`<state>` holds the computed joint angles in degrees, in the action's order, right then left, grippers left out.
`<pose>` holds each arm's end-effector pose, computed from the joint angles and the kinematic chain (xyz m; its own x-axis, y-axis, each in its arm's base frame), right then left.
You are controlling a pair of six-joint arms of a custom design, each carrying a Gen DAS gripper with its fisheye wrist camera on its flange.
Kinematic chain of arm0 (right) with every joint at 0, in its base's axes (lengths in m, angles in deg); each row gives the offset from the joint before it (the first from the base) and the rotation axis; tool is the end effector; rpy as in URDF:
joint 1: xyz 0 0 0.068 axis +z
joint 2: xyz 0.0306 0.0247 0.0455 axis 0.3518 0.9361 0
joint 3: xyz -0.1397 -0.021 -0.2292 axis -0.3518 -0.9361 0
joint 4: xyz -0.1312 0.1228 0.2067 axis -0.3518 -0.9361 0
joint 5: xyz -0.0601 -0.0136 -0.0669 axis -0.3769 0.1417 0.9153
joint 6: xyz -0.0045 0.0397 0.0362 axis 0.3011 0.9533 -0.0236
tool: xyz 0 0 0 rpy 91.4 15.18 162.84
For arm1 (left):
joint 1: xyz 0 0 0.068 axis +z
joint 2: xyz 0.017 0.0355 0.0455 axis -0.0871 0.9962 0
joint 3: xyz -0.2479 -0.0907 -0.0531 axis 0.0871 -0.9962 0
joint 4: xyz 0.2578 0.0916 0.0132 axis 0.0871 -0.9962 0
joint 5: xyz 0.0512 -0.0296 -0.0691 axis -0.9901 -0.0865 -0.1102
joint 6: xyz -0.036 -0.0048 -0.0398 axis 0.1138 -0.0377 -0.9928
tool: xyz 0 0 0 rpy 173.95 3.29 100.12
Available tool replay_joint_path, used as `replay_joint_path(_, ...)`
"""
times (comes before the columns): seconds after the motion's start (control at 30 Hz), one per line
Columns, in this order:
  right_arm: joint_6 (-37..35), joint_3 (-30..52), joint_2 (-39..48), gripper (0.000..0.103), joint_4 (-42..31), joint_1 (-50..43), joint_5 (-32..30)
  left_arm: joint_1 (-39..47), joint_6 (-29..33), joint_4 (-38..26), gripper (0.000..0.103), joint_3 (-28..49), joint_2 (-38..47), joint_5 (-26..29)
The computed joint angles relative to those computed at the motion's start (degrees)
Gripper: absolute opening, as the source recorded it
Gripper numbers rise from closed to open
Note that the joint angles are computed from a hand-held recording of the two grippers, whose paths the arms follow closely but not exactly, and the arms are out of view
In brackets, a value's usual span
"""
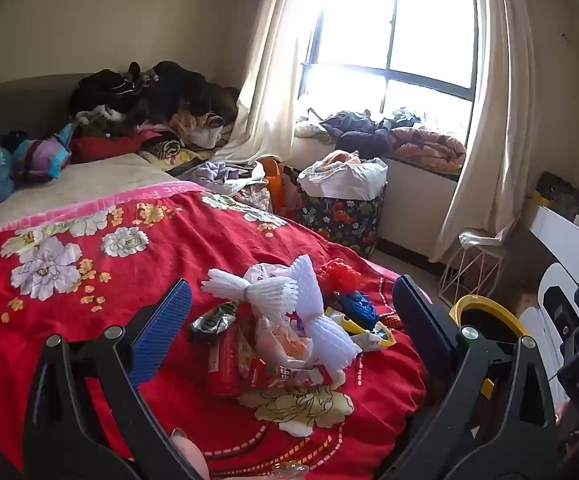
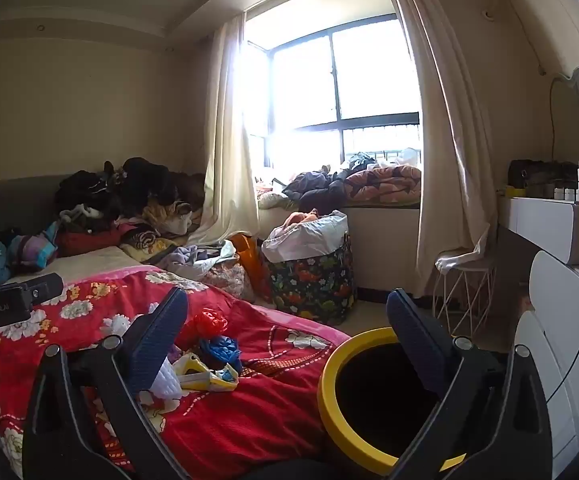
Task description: Collect trash
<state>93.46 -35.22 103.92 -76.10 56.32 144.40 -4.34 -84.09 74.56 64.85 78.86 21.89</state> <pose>0.1631 0.0802 0.2222 -0.0833 0.0767 -0.9936 0.3870 0.9213 0.0387 0.2768 -0.0116 0.2603 -0.3897 0.0029 -0.9209 0.3757 0.9135 -0.1561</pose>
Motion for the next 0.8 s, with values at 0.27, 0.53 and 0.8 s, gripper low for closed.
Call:
replay_joint_path(0.27, -1.5, -0.8, -0.6, 0.097, 2.0, 0.7, 1.5, 0.2, 0.1, 0.5, 0.092, -0.1, 0.1, 0.8)
replay_joint_path(0.53, -1.3, -0.4, -1.2, 0.097, 0.4, 0.6, 1.4, -0.5, 0.6, -0.2, 0.092, 0.3, -0.5, 1.2)
replay_joint_path(0.8, -1.2, -0.2, -0.6, 0.097, 0.4, 0.9, 1.8, -0.9, 1.1, -0.2, 0.092, -0.4, -1.6, 1.2)
